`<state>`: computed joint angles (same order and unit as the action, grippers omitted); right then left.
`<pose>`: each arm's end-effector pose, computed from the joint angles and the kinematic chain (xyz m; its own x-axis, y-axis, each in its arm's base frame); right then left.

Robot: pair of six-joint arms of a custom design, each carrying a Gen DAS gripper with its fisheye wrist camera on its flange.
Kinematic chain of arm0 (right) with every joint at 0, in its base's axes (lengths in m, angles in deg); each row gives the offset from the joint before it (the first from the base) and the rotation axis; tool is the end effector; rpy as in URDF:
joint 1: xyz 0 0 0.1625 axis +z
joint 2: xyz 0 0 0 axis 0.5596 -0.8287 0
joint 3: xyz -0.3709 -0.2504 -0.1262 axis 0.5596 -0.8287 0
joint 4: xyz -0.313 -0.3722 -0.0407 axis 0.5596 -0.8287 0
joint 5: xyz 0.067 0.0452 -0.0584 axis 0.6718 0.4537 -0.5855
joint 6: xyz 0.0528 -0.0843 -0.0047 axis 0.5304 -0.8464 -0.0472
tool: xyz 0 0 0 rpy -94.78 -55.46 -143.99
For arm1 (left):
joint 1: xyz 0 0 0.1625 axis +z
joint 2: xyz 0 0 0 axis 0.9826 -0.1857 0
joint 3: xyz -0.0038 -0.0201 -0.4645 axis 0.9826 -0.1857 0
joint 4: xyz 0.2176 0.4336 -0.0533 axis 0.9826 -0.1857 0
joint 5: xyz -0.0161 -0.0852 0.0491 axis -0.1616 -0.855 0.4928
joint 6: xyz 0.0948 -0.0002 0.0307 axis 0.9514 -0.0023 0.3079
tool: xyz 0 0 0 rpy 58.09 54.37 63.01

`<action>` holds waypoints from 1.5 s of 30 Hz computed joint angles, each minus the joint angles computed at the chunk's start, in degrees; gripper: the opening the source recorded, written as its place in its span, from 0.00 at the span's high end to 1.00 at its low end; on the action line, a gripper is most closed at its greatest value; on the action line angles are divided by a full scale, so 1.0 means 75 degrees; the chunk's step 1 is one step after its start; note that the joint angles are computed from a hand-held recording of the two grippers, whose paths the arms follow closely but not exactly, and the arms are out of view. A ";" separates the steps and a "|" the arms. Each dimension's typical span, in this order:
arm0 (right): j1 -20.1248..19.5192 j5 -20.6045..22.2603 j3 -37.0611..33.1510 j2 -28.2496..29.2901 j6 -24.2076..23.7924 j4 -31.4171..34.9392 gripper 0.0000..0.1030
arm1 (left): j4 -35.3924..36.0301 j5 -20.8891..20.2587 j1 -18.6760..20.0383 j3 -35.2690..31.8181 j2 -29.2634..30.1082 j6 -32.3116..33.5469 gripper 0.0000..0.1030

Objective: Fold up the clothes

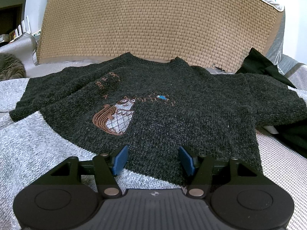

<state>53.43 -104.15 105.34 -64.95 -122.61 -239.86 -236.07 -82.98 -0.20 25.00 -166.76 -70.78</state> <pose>0.0803 -0.7751 0.2067 -0.6162 -0.3289 0.7157 -0.7553 0.5043 -0.4186 0.0595 -0.6410 0.3860 -0.9425 -0.2628 -0.2064 -0.0075 0.6340 -0.7733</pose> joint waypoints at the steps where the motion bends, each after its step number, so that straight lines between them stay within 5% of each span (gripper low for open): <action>1: 0.0001 -0.0002 -0.0002 -0.0001 0.0005 0.0006 0.39 | 0.0027 -0.0057 0.0050 0.0018 -0.0022 -0.0127 0.45; 5: 0.0010 -0.0013 0.0001 -0.0004 0.0020 0.0003 0.39 | 0.0214 -0.0710 0.0317 0.0080 -0.0127 -0.0946 0.45; 14: 0.0034 -0.0065 0.0002 0.0003 0.0025 -0.0022 0.38 | -0.0517 -0.1226 0.0425 -0.0027 0.0198 -0.1942 0.38; 17: 0.0038 -0.0074 -0.0003 0.0006 0.0032 -0.0020 0.38 | -0.0590 -0.1337 0.0426 -0.0099 0.0314 -0.2035 0.45; 26: 0.0034 -0.0052 -0.0010 -0.0004 0.0058 0.0009 0.38 | -0.1573 -0.0441 -0.0001 -0.0084 0.0427 -0.0403 0.87; 39: 0.0040 -0.0071 -0.0028 0.0005 0.0057 0.0005 0.38 | -0.3359 -0.0648 -0.0372 0.0109 0.0399 0.2010 0.92; 42: 0.0038 -0.0070 -0.0030 0.0005 0.0068 0.0020 0.38 | -0.3218 -0.0156 -0.0424 0.0097 0.0401 0.2210 0.92; 45: 0.0037 -0.0066 -0.0044 -0.0025 0.0140 0.0149 0.38 | -0.2163 0.0957 -0.0516 -0.0131 0.0522 0.2396 0.92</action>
<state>53.71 -104.64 105.02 -65.14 -121.56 -238.74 -252.29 -75.80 -4.08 24.02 -162.84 -52.81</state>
